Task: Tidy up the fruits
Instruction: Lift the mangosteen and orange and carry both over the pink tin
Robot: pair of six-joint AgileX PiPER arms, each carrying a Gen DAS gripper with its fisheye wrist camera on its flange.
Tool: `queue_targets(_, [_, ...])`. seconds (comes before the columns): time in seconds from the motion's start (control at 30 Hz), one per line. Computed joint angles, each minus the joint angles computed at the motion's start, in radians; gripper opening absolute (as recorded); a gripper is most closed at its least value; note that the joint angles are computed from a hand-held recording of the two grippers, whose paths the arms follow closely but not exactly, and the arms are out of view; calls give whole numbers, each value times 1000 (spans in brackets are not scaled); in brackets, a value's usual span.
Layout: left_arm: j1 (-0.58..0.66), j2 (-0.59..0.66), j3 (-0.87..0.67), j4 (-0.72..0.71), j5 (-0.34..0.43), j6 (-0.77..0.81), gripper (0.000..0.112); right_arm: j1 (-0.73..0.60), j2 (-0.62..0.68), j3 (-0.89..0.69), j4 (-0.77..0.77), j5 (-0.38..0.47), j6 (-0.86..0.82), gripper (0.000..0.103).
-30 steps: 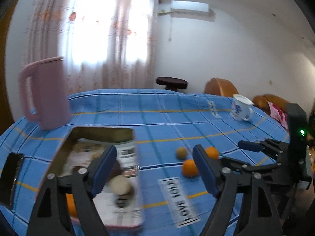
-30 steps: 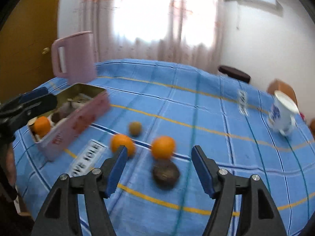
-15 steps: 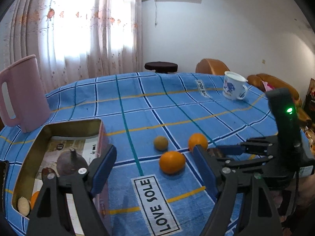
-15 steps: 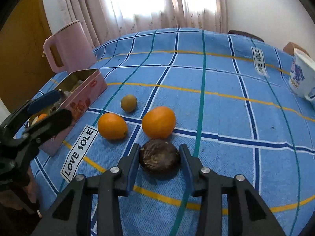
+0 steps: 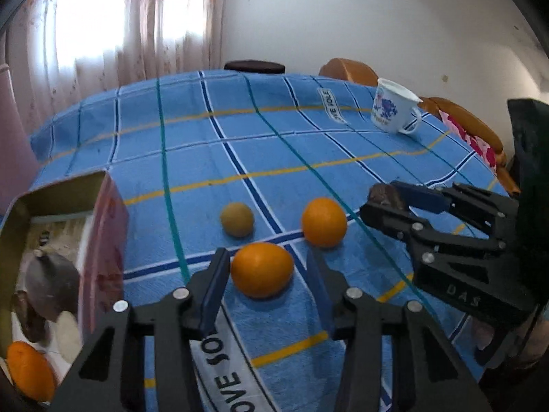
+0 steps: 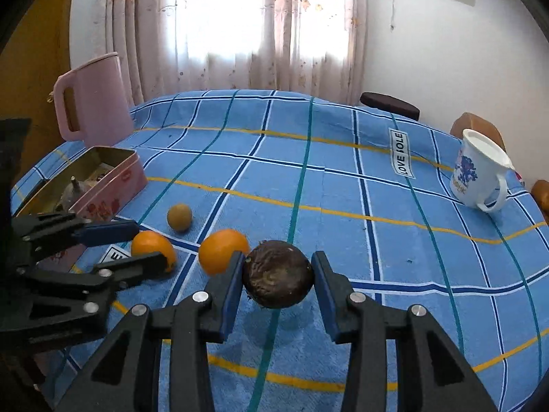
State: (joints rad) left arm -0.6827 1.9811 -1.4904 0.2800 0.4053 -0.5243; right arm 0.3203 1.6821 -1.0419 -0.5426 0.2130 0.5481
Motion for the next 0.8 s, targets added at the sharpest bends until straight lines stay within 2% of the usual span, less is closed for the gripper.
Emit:
queue_targets(0.13, [8,40,-62,-40,58,31,47,5,-2,-1,46,3,-60,42])
queue_targets(0.23, [20,49,-74,-97,70,76,45,-8,-1,-5,178,-4,-193,42])
queue_targets(0.33, [8,43,-64,-67,58,62,45,-21,-13,12,280,-32,-287,42])
queue_targets(0.4, [-4,25,-36,16,30,-8,45,-25,-29,34,334,-64,-342,42])
queue_targets(0.47, [-13,1,1,87,-10,-75,45,-22,-40,49,276,-82,-285,42])
queue_targets(0.57, [-22,-25,40,199,-46,-183,45,-21,-58,72,314,-116,-332,42])
queue_targets(0.63, [-23,-38,60,236,-70,-223,45,-16,-68,85,228,-131,-250,42])
queue_targets(0.73, [-33,-58,92,365,-93,-348,45,-14,-83,105,72,-156,-101,42])
queue_targets(0.8, [-43,-74,118,499,-102,-484,45,-18,-94,120,69,-180,-101,41])
